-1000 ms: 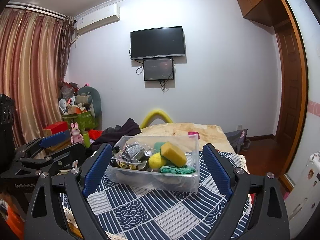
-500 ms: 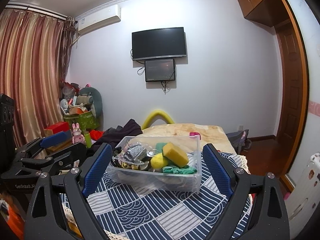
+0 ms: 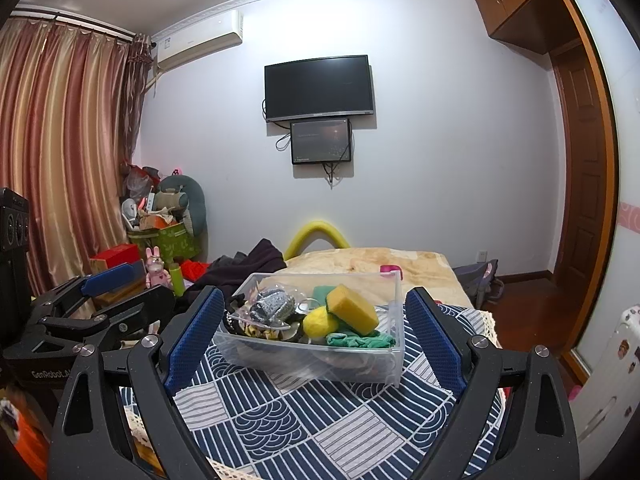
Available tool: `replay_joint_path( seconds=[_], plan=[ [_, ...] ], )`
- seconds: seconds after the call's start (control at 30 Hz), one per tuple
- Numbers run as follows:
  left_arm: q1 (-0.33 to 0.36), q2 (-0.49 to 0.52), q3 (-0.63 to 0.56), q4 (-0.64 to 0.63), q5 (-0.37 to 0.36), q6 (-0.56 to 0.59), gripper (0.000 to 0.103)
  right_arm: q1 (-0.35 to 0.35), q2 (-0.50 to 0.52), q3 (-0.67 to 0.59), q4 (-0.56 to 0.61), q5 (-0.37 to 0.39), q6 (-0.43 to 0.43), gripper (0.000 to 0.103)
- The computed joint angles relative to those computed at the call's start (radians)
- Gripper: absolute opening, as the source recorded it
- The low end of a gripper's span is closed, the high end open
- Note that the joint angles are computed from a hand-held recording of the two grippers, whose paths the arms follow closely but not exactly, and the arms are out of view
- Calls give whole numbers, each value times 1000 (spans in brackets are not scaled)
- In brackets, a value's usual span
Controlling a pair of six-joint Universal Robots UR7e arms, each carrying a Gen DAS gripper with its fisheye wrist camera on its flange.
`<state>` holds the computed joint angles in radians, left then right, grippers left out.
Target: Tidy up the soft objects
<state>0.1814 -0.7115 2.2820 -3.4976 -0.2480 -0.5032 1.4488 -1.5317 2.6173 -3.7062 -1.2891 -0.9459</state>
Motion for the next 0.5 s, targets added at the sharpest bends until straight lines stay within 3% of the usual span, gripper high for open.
replay_joint_path(
  seconds=[0.5],
  plan=[
    [5, -12, 7, 14, -16, -32, 103, 0, -3, 1, 6, -1, 0, 91]
  ],
)
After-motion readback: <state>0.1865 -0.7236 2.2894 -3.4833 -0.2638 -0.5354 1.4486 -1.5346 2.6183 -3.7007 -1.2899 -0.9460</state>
